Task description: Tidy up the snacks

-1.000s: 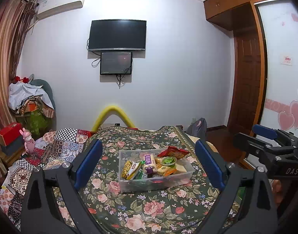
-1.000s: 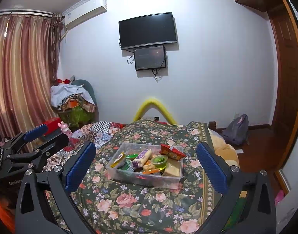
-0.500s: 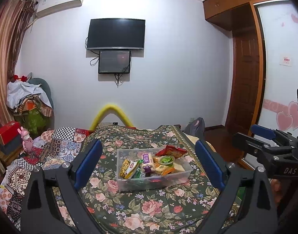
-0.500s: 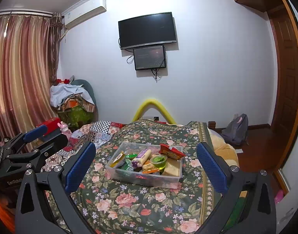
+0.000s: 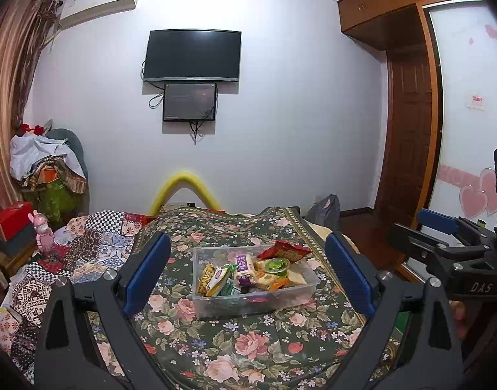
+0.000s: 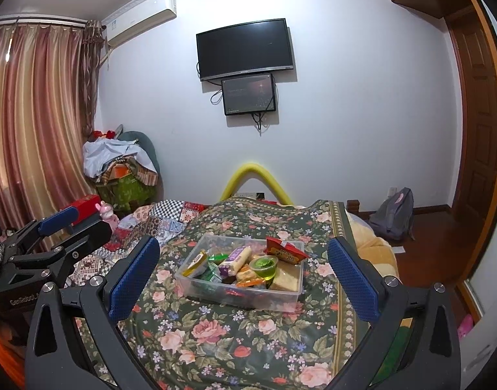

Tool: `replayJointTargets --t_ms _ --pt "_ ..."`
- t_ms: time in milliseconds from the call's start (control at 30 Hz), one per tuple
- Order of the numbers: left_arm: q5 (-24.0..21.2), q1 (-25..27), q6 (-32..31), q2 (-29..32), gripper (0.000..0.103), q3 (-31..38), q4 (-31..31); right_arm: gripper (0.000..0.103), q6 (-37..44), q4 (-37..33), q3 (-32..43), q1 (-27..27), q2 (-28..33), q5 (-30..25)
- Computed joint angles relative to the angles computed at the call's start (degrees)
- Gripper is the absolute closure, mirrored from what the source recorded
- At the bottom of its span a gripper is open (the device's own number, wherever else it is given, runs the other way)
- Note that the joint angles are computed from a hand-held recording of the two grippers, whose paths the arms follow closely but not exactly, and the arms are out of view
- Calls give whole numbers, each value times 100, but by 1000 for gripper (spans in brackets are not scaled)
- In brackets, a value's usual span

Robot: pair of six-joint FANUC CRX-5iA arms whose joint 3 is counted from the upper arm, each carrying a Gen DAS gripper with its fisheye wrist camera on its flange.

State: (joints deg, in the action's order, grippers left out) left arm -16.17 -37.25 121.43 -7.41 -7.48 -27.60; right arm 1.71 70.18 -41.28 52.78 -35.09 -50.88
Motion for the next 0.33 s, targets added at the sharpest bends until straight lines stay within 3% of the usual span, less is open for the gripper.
replayJointTargets --t_ms 333 --pt "124 81 -355 -33 6 -136 341 0 -7 -13 13 -34 17 12"
